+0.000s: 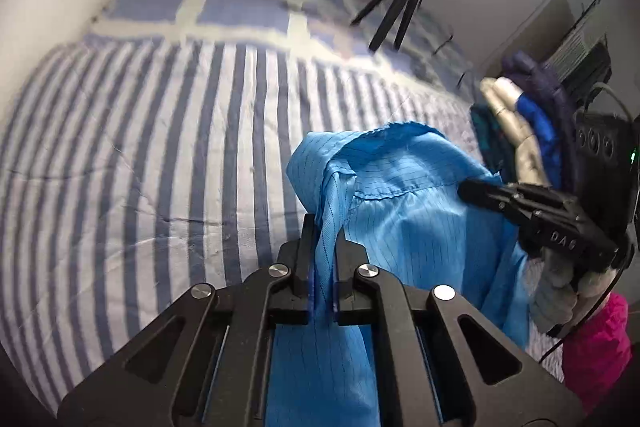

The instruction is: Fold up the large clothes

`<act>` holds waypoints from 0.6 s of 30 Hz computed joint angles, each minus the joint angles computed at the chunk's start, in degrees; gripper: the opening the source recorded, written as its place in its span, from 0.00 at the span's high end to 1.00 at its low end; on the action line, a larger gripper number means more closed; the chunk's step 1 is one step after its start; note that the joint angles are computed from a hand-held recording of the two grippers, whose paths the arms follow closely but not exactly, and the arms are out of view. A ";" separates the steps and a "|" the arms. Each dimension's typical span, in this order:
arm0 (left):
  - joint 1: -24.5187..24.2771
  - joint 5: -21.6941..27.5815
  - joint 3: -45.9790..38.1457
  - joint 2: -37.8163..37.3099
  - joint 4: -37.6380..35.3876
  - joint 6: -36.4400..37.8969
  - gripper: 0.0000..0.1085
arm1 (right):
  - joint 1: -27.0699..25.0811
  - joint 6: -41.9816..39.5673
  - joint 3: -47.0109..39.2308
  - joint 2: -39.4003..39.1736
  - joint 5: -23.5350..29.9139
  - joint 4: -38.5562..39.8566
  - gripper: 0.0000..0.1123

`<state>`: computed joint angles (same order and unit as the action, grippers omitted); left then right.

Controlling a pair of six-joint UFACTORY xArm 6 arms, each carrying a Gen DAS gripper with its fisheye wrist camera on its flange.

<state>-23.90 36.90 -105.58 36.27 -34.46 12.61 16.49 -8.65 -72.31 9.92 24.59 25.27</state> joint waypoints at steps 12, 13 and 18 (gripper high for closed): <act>-2.75 -9.45 24.31 -24.30 -2.10 1.67 0.98 | 5.55 11.22 14.70 -23.02 -0.54 -10.99 0.99; -3.12 -10.05 26.52 -26.53 -1.82 1.43 0.98 | 6.14 12.43 15.94 -25.15 -0.16 -11.73 0.99; -5.55 -12.05 37.25 -37.82 1.67 -0.12 0.99 | 9.93 19.79 22.96 -35.43 1.03 -16.61 0.99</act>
